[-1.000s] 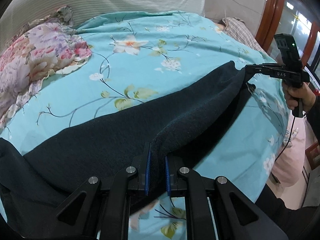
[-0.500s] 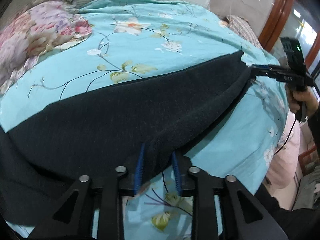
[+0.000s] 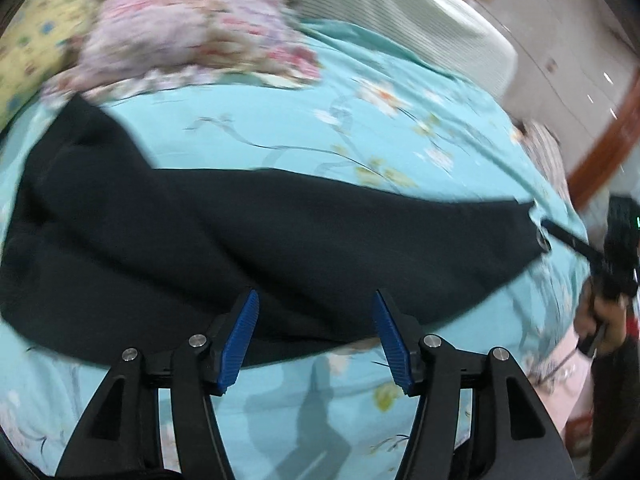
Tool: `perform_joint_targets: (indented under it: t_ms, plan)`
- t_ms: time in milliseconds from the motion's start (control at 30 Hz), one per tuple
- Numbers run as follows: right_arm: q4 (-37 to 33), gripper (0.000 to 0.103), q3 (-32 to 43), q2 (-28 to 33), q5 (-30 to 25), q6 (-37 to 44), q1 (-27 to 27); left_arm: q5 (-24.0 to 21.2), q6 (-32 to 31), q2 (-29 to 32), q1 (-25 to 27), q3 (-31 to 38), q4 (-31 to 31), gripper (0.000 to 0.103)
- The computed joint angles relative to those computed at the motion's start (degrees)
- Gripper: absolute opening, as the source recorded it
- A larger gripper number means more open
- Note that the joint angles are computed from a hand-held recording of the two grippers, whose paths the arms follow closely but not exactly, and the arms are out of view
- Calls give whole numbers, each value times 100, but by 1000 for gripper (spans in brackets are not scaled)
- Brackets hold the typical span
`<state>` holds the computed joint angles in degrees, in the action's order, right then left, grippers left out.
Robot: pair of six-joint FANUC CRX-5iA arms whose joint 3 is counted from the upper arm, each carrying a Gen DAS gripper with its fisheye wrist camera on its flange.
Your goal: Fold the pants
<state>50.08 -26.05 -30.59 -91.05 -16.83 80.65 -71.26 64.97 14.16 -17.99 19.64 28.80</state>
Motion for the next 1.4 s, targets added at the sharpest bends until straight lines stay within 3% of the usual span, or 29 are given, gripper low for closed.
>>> perform_joint_targets:
  t_ms: [200,567,867,933,1033,1067,1100,1133,1233,1267,1400]
  plan:
    - [-114,54,210,558,1608,643,-906,128,522,11,294,193,-216,63]
    - [-425,54,825,1552,3434,1549,-1704,-113,1668,636,69,1614,-1511,74]
    - [-1280,54,1914,2731,4505,3170,-2120,-1393,2461,2012,-219,4017,-2661,74]
    - [-1474,54,2183,2984,4506,3450,-2192,-1797,2539,2355,-264,4588,-2896,74]
    - [-1890,54,2745,3465,4207,3938,-2310,-2022,2568,2565,-235,4857,-2933,74]
    - [-1988,54,2919,3629,4050,4074,-2346,-1992,2569,2552,-204,4800,-2898,73]
    - [-2087,54,3064,3759,3906,4193,-2373,-1884,2554,2475,-174,4635,-2848,62]
    - [-2162,50,3136,3825,3825,4282,-2398,-1796,2519,2412,-140,4491,-2775,41]
    - [-2308,24,3304,3993,3613,4459,-2475,-1453,2464,2146,53,3896,-2344,10]
    - [-2253,13,3279,3985,3592,4399,-2480,-1269,2434,2015,133,3624,-2145,7]
    - [-2112,7,3120,3819,3690,4199,-2538,-150,2119,1130,527,2008,-1103,5]
